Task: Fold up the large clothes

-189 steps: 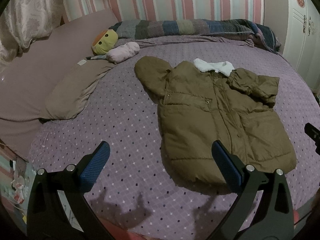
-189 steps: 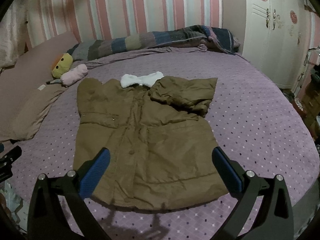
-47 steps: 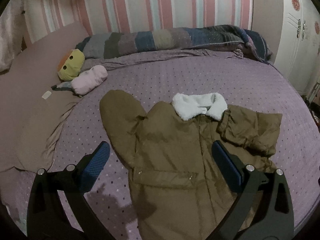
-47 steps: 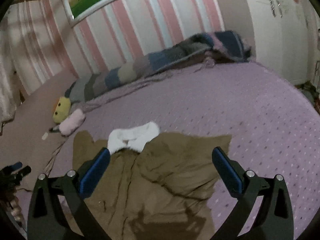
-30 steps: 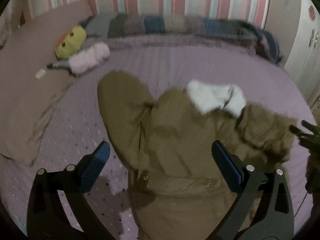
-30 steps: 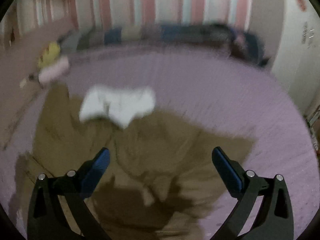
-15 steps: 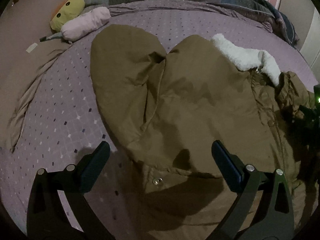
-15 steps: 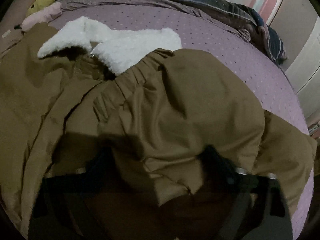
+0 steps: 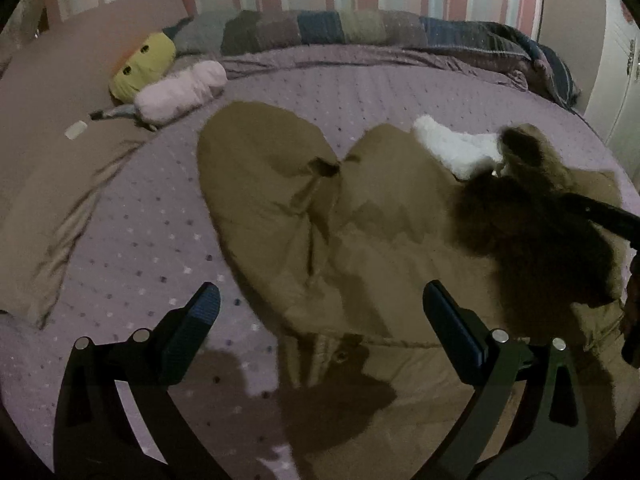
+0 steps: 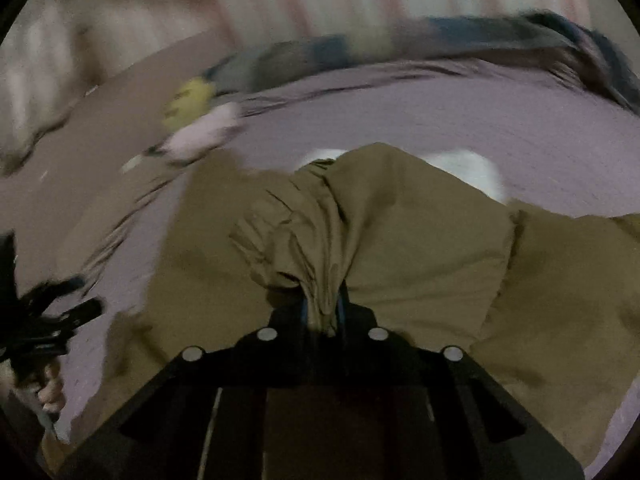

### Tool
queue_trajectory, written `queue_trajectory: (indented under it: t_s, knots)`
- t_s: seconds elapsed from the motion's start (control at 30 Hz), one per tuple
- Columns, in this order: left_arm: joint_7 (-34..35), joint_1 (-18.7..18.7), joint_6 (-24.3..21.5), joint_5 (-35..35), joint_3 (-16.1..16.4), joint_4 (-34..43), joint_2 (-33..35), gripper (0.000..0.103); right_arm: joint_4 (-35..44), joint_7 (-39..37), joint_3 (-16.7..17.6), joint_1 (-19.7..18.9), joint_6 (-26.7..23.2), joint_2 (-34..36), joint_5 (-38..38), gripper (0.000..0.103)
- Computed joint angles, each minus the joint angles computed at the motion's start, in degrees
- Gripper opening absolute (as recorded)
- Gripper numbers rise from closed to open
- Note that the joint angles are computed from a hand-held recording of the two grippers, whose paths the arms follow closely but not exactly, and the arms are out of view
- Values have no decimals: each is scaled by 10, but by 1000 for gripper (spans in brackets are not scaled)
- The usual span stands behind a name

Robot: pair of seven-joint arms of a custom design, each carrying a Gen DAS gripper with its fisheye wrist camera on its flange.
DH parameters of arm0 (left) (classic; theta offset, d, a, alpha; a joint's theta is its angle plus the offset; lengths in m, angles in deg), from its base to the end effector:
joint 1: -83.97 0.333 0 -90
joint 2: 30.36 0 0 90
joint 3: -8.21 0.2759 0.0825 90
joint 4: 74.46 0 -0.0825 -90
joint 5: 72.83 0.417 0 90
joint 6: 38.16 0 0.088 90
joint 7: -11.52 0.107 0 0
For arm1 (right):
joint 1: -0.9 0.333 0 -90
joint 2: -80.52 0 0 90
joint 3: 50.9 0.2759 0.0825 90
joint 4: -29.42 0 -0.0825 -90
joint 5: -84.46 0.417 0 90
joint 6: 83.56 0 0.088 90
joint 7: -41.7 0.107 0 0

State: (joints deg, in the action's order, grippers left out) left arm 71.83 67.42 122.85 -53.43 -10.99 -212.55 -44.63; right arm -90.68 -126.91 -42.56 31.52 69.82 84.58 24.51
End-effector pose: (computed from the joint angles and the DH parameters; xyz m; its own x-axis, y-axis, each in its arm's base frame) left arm 0.4271 -0.3291 0.4141 -0.3823 -0.9230 -0.0445 -0.7089 0.3238 -0.6266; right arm 0.4608 0.4060 0.3741 -0.1360 -0.9545 -0.2652 -0.6836 0.2842 -0.6723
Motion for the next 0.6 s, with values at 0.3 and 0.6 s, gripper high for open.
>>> queue_trajectory:
  t_s: [0.3, 0.6]
  knots:
    - [62, -19, -59, -75, 23, -19, -56, 100, 104, -103, -18, 65, -50, 90, 138, 78]
    - [80, -56, -78, -148, 20, 61, 14, 100, -157, 67, 56, 62, -294, -226, 102, 81]
